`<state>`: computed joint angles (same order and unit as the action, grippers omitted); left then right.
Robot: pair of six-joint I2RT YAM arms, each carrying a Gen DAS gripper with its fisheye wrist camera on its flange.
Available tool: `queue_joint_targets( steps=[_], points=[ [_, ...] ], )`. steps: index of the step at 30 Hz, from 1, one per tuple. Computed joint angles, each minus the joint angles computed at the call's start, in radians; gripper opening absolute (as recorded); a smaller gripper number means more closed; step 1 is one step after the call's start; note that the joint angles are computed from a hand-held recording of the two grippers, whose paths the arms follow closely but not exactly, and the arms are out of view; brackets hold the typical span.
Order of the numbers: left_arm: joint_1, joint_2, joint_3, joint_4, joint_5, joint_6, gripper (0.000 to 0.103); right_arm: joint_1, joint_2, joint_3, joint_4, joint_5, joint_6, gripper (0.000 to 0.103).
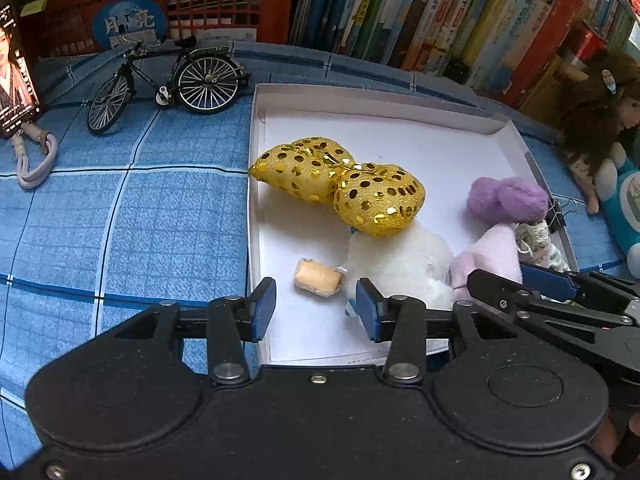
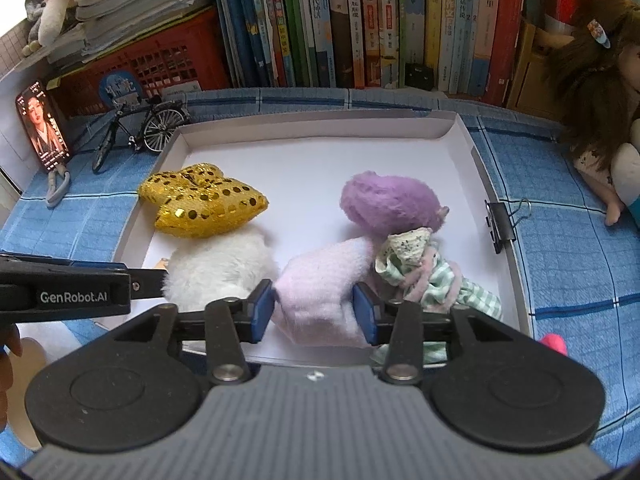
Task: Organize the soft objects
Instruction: 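Open left gripper dropping snack in tray while right gripper releases pink hat, then withdraw both grippers from tray toward white foam block and blue cloth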
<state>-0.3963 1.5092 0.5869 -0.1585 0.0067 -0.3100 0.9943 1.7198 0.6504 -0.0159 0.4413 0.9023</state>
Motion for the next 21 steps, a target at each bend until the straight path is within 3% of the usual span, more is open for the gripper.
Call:
queue_joint_targets(
  steps=[8, 21],
  points=[
    [-0.037, -0.112, -0.022, -0.05, 0.001, -0.011, 0.049, 0.072, -0.066, 0.004, -0.066, 0.058, 0.023, 0.068],
    [-0.009, -0.468, -0.104, -0.251, 0.013, 0.065, 0.056, 0.224, -0.174, 0.004, -0.21, 0.145, 0.085, 0.082]
  ],
)
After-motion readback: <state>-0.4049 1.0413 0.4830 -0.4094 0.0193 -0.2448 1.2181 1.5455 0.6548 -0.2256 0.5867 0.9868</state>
